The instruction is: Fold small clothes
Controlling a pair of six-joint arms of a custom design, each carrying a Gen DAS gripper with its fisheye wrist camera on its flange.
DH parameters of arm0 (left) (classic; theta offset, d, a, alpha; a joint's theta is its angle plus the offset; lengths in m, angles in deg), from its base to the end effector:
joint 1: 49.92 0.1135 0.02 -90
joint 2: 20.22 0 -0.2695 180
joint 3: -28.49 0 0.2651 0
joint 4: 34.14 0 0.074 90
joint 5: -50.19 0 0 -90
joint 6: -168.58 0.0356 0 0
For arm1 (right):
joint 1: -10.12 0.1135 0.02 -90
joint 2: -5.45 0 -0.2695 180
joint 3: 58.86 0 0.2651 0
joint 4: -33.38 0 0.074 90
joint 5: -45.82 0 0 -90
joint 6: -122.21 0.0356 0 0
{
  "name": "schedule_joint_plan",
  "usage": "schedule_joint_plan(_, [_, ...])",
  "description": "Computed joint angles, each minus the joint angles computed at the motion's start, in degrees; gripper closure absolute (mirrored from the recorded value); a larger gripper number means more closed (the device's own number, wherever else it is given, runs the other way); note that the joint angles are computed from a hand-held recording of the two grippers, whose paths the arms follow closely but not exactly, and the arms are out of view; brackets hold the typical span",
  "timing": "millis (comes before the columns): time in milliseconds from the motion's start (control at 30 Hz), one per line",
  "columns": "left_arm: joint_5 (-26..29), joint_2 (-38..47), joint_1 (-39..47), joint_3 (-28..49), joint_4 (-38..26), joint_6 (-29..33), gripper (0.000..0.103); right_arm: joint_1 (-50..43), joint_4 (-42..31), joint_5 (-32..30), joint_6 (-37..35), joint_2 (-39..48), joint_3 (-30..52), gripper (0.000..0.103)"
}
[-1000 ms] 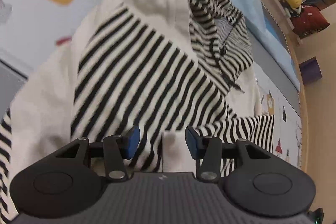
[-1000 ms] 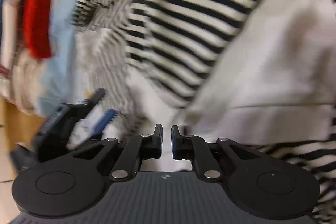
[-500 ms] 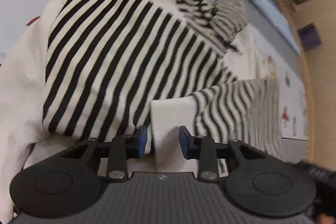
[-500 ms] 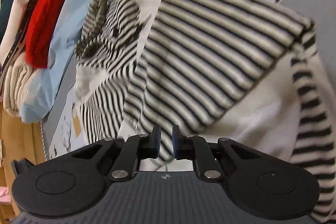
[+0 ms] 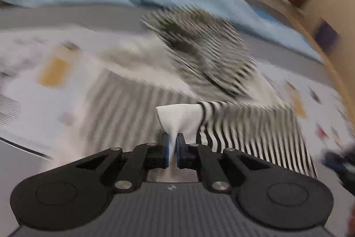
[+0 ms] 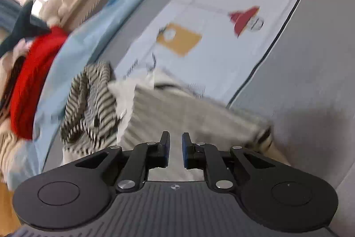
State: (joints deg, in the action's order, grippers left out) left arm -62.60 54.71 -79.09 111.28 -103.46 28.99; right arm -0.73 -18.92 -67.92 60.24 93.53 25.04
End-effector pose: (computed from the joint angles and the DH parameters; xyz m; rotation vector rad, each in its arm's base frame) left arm 0.2369 -0.1164 0.3161 -0.5719 2.4489 -0.0140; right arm 0.3309 -0.0488 0.2747 0.6970 2.4601 0.6451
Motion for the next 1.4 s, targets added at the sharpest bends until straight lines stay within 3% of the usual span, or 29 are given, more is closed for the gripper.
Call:
schedule_joint_plan(67, [-2.54,-0.66,3.34,-0.32,-4.07,-3.07,0.096,-0.23,1.28,0.67,1.30,-0.46,-0.50,0.090])
schedule_joint_plan(200, [5.99,-2.54,11.80,-4.68,-3.77,-3.55,0.093,-0.92,0.66,-0.24,0.94,0.11,-0.57,0.091])
schedule_joint_plan(367, [4.23,-3.41,10.25,-4.39,-2.62,-2.91,0.087,0.27,-1.82,-1.84,0.83,2.50,-0.06,0.090])
schedule_joint_plan(433, [7.89,-3.08,10.73,-5.36,-0.81,-2.48,0.083,0.87,-3.09,-1.85,0.44,3.24,0.10,0.089])
schedule_joint_plan(500, [13.04,-2.21,12.75,-6.78,-0.41,-3.30,0.071,1.55,-5.70,-0.24,-1.24,4.89,0.87,0.088])
schedule_joint_plan(600, [17.60,-2.13,15.33,-9.19,-0.27,-5.57,0.072,1.84,-7.31,6.58,0.07,6.38,0.64,0.091])
schedule_joint_plan(767, [15.76,-4.26,14.44,-6.97,0.04,-5.42,0.064,0.84,-5.12,5.62,4.26,3.69,-0.57,0.086])
schedule_joint_plan(1033, [15.09,-3.66,13.43,-6.62,0.14,-6.16,0.064,4.40,-8.35,1.89,6.73,-1.28,-5.25,0.069])
schedule_joint_plan(1333, [14.55,-3.23,12.76,-6.36,0.24,-5.29,0.064,2.82,-5.94,1.24,12.34,-0.50,-7.26,0.069])
schedule_joint_plan(1367, [14.57,-3.05,12.56,-6.24,0.32,-5.19,0.064,2.68,-5.30,1.38,12.41,-0.79,-7.55,0.071])
schedule_joint_plan(1400, [14.63,-2.87,12.36,-6.16,0.47,-5.06,0.064,2.61,-4.61,1.56,12.71,-1.29,-8.01,0.086])
